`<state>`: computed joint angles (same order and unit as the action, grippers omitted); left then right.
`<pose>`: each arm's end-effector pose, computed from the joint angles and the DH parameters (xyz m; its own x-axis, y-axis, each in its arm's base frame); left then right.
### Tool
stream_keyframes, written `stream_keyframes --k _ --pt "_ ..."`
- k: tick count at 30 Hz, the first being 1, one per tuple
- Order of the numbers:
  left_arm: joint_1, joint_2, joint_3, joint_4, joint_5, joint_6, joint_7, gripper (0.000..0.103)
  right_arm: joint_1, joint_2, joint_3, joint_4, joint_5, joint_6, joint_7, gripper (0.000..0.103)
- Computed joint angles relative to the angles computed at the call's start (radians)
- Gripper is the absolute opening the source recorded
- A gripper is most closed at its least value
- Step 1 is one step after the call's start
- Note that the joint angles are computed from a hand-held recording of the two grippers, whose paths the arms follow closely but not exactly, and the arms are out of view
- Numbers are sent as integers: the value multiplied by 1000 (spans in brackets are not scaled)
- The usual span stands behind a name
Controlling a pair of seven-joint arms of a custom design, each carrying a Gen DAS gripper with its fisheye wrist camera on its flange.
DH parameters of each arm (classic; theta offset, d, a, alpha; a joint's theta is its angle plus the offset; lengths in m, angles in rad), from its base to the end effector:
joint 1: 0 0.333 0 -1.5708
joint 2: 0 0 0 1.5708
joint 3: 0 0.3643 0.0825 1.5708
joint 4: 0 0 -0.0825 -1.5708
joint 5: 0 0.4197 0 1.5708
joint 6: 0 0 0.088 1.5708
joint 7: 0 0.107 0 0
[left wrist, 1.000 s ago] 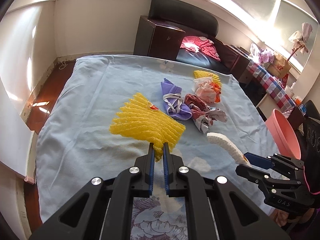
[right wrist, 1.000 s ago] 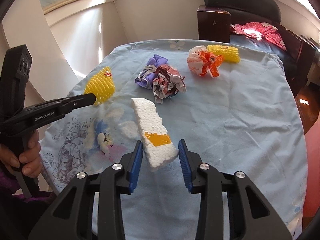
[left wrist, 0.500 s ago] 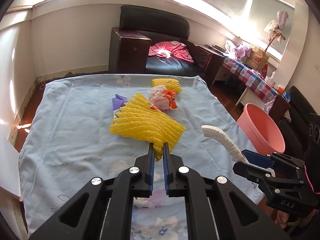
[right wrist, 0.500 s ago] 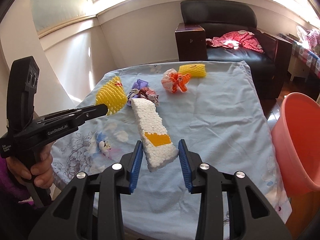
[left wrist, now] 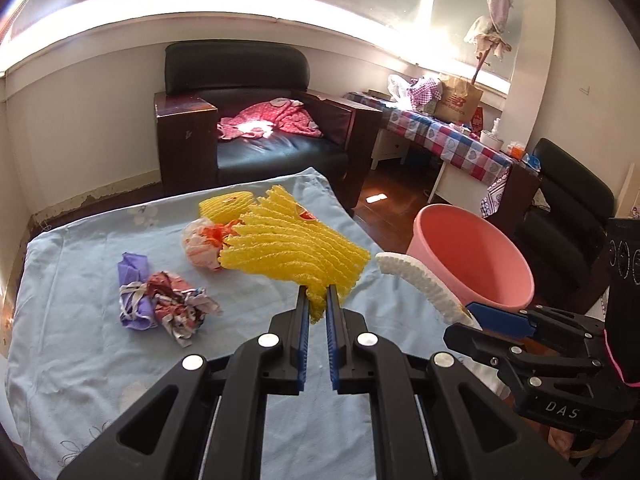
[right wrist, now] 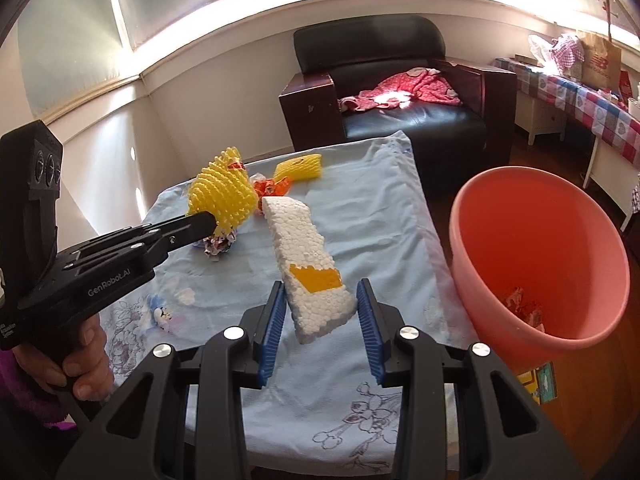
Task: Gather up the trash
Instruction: 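Grasp the white foam strip with the right gripper while the left gripper holds the net, then carry the net and foam strip over the basin and open the left gripper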
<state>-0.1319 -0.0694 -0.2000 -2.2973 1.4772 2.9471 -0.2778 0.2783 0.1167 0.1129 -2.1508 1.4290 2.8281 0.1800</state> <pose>0.4891 -0.2390 0.4398 0.0499 -0.9860 0.1594 -0.6128 -0.1562 -0.7747 0.5767 0.1821 0.4017 0.5497 -0.7997 -0.2415 -0.6458 -0.2235 -0.7301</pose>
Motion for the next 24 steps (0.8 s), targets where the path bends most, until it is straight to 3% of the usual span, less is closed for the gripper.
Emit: stream_keyframes --k 24 --pt "-154 257 10 301 -68 -11 204 7 -88 18 -59 28 210 98 -36 37"
